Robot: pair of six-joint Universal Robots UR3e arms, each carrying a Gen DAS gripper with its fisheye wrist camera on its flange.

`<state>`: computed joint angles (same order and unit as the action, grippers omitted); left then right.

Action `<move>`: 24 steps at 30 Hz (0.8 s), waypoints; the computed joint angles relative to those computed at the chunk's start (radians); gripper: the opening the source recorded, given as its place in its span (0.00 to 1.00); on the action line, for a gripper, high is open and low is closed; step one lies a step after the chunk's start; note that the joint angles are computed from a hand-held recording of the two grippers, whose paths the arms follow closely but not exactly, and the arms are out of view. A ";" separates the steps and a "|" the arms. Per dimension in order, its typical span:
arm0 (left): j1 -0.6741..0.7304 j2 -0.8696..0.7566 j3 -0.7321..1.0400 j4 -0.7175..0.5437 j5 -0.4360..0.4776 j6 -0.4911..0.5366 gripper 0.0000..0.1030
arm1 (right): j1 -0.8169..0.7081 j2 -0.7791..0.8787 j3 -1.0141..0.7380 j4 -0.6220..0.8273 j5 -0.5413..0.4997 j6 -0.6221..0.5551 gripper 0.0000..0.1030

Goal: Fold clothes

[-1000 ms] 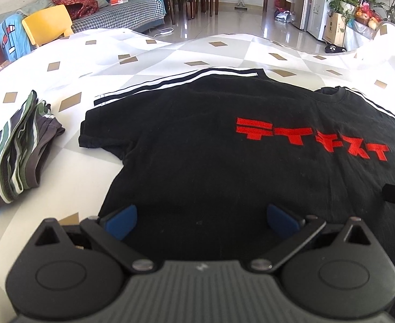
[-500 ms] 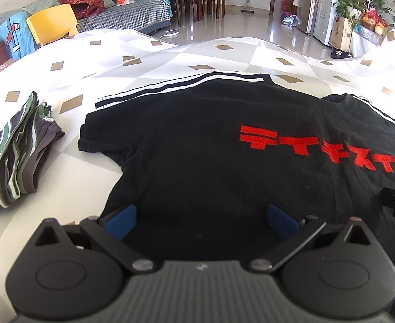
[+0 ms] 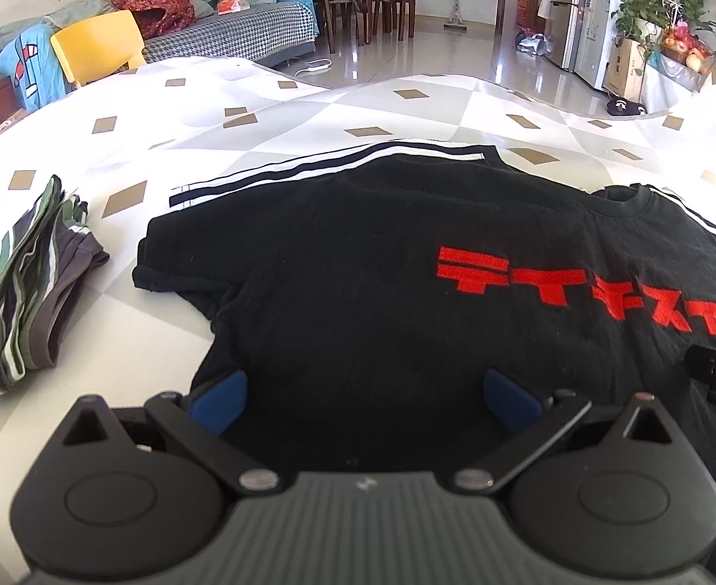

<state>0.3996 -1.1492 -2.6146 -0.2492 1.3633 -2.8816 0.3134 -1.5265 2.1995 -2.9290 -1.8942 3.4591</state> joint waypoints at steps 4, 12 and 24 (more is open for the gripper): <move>-0.028 -0.067 0.026 0.047 0.020 -0.026 1.00 | -0.001 0.027 -0.018 -0.014 -0.002 -0.002 0.75; -0.017 -0.039 0.100 -0.110 -0.011 0.008 1.00 | -0.039 -0.044 -0.060 0.146 0.070 -0.019 0.69; 0.188 0.417 0.099 -0.668 -0.191 0.297 1.00 | -0.093 -0.369 0.055 0.360 0.154 -0.005 0.62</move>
